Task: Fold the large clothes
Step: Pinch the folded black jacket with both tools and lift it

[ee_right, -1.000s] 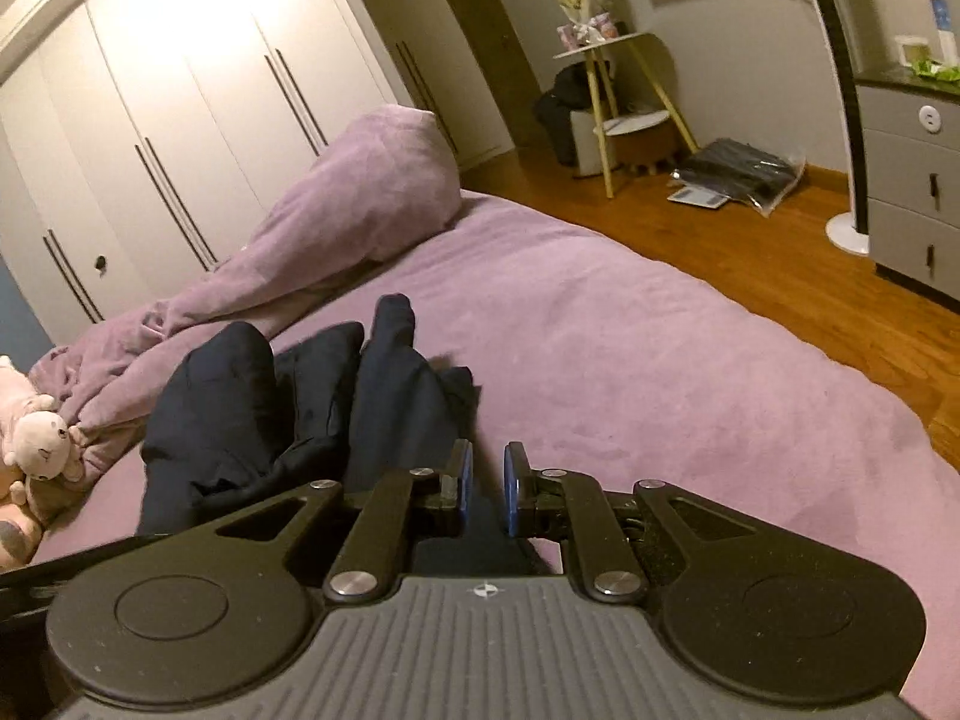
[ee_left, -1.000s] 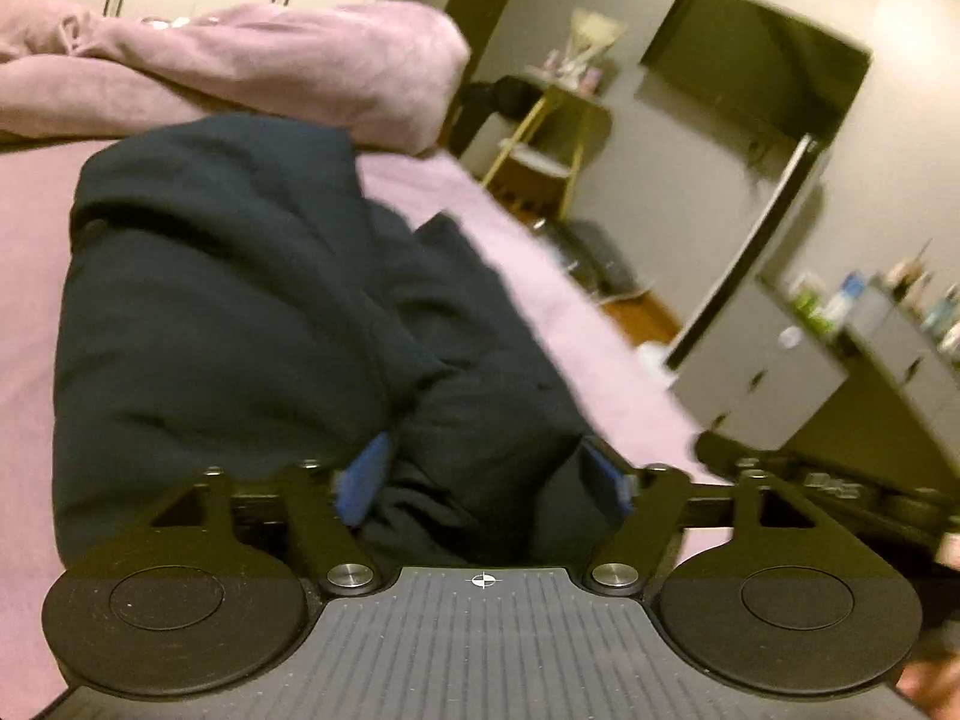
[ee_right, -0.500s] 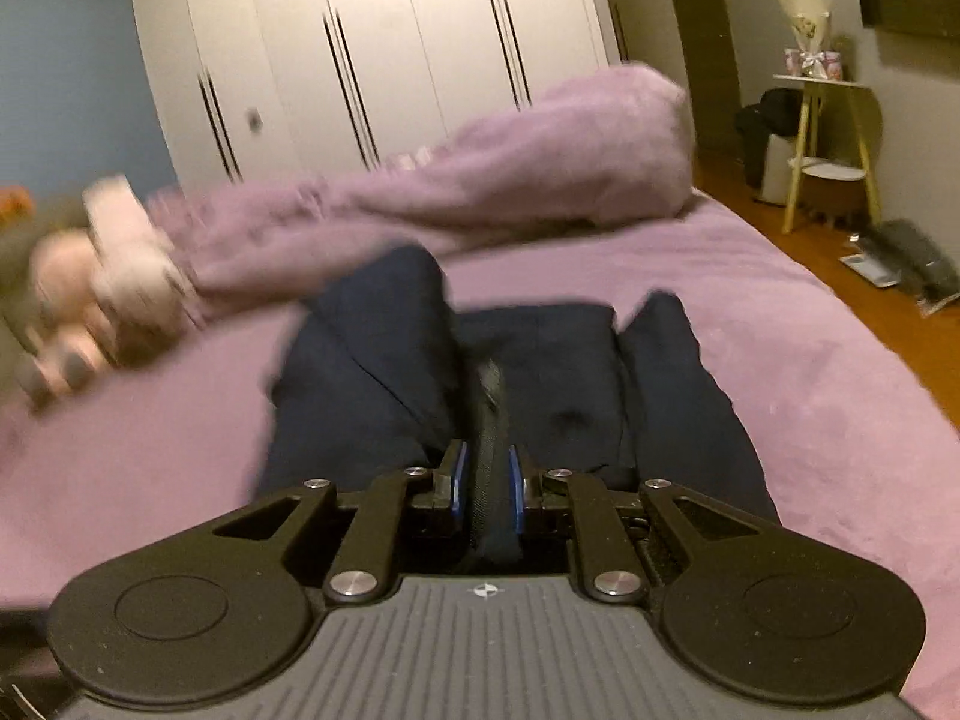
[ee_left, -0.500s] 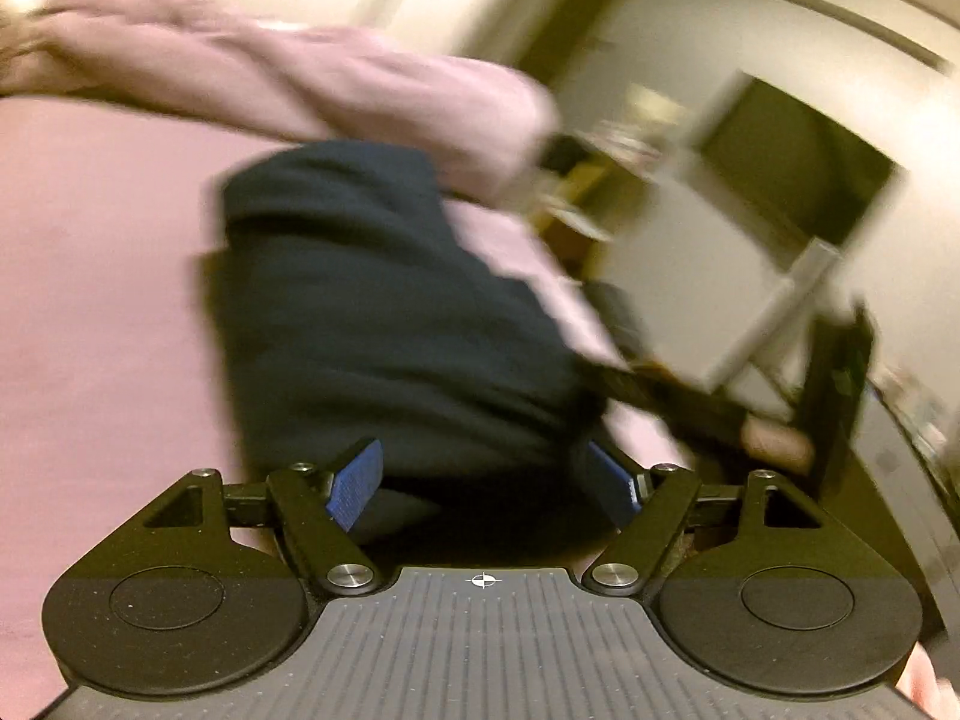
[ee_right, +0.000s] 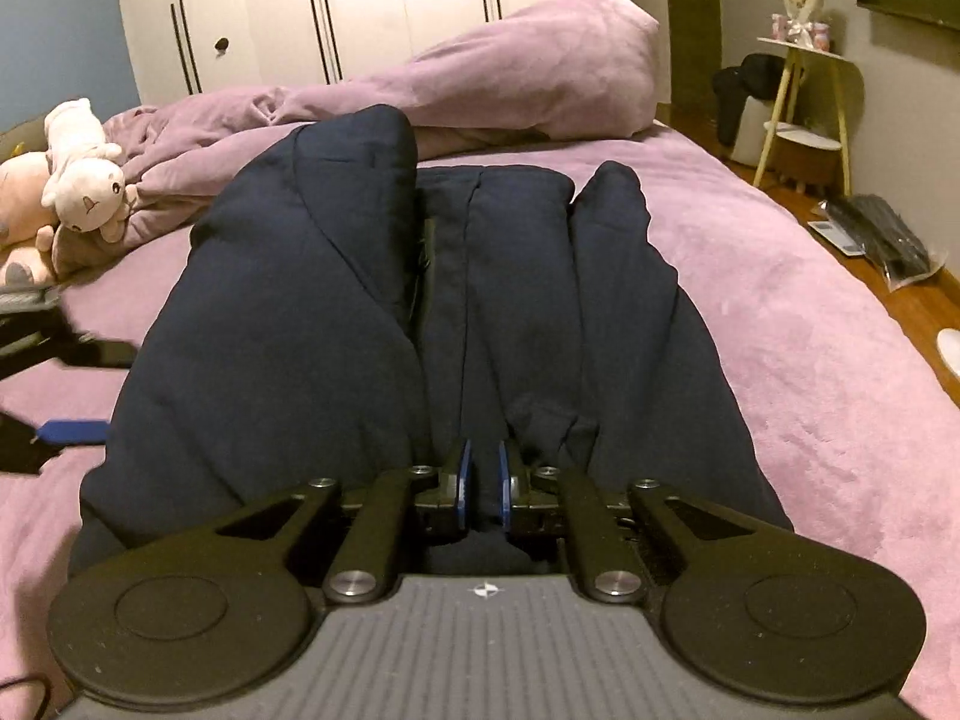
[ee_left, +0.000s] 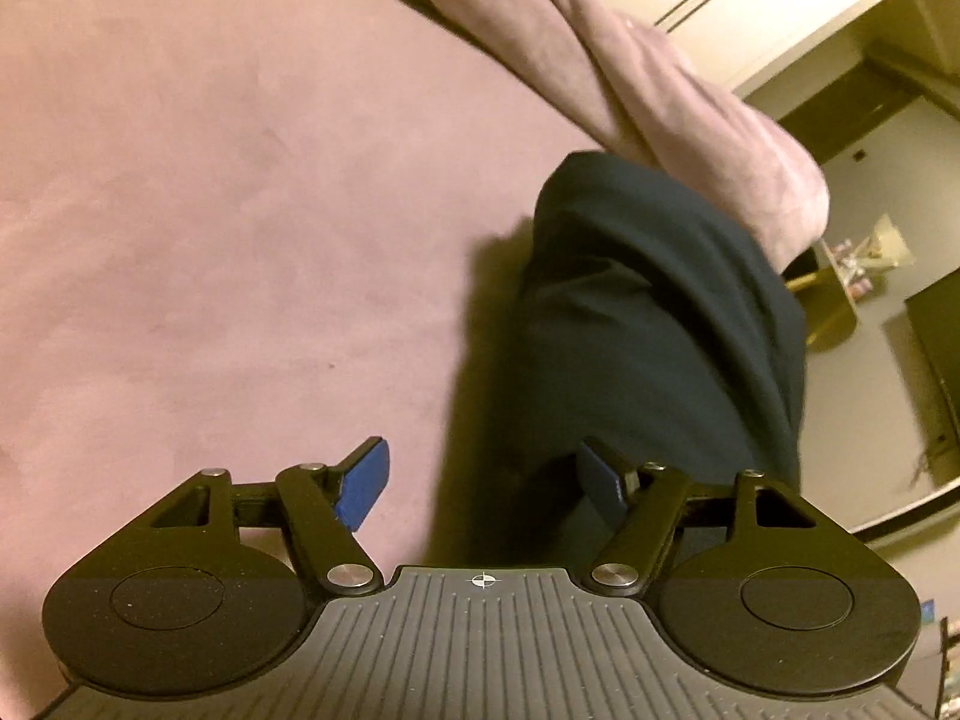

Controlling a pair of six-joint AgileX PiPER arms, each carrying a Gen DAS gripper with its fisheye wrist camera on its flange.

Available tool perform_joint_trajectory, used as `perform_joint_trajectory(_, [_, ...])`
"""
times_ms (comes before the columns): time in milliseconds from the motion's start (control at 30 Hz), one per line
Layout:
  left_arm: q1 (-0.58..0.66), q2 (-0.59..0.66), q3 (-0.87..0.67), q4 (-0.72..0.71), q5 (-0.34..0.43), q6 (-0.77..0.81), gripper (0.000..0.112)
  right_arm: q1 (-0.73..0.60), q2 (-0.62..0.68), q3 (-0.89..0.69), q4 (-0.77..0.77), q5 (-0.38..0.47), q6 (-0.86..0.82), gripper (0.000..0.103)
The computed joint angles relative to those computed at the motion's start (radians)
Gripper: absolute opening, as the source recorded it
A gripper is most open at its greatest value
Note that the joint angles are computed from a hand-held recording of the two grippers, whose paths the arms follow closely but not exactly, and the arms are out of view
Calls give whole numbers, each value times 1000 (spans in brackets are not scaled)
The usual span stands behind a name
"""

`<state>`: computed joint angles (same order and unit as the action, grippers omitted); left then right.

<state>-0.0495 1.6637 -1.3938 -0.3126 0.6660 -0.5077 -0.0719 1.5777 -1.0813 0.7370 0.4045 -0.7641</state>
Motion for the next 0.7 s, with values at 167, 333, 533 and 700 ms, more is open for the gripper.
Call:
perform_joint_trajectory(167, [-36, 33, -45, 89, 12, -2, 77, -22, 9, 43, 193, -2, -214, 7])
perform_joint_trajectory(333, [-31, 45, -62, 116, 34, 20, 75, -89, 12, -58, 193, 174, -101, 13])
perform_joint_trajectory(533, [-36, 53, -84, 135, 56, 14, 72, -82, 7, -146, 173, 216, 26, 44])
perform_joint_trajectory(700, [-28, 47, -81, 124, 66, 48, 72, -89, 77, -263, 188, 287, 115, 49])
